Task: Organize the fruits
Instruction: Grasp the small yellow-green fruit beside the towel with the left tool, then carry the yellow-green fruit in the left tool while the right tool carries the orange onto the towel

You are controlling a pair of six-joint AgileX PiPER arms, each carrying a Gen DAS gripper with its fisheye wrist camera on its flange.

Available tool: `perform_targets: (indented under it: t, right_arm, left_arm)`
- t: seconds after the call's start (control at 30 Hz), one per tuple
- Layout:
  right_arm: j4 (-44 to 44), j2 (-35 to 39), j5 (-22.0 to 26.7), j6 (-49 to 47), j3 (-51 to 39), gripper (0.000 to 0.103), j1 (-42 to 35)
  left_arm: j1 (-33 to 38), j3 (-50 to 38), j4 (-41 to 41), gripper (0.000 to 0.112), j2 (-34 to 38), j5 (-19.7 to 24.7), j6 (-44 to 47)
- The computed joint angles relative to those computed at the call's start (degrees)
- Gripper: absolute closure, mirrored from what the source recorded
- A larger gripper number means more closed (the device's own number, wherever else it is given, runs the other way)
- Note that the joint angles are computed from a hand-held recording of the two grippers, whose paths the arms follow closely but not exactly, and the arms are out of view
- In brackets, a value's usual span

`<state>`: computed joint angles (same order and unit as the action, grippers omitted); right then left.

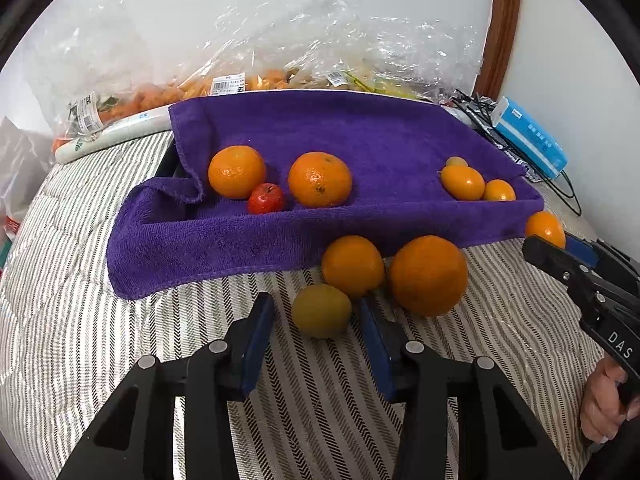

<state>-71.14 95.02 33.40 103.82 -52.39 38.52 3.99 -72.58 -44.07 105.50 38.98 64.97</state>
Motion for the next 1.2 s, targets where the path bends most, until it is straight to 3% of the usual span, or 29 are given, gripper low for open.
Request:
perform_targets:
  t: [0.13, 0.23, 0.8, 1.07, 1.2]
  right_arm:
    - [-0.9, -0.4, -1.6, 0.4, 0.6, 0.069, -0.6]
    - [-1.7, -0.6, -2.1, 1.2, 1.0, 0.069, -0.7]
    - [-9.1, -2.4, 0.4, 8.9, 3.3, 0.069, 1.8]
    - [-9.0, -2.5, 2.6, 10.1, 3.5, 0.069, 2.5]
    - [-11.3, -3.4, 1.2, 12.4, 4.7, 0.069, 1.9]
  left_arm:
    - [4.6, -2.1, -8.6, 0.085, 1.9, 10.6, 8.0]
    - [6.8, 0.0, -13.9, 0.085, 0.6, 12.7, 12.8]
    - [7.8, 5.7, -21.6, 0.084, -3.7, 8.4, 20.9]
    - [7.5, 8.9, -28.0, 0.084, -5.9, 4.0, 25.8]
    - [7.6, 10.0, -31.4, 0.084, -6.6, 2.3, 27.8]
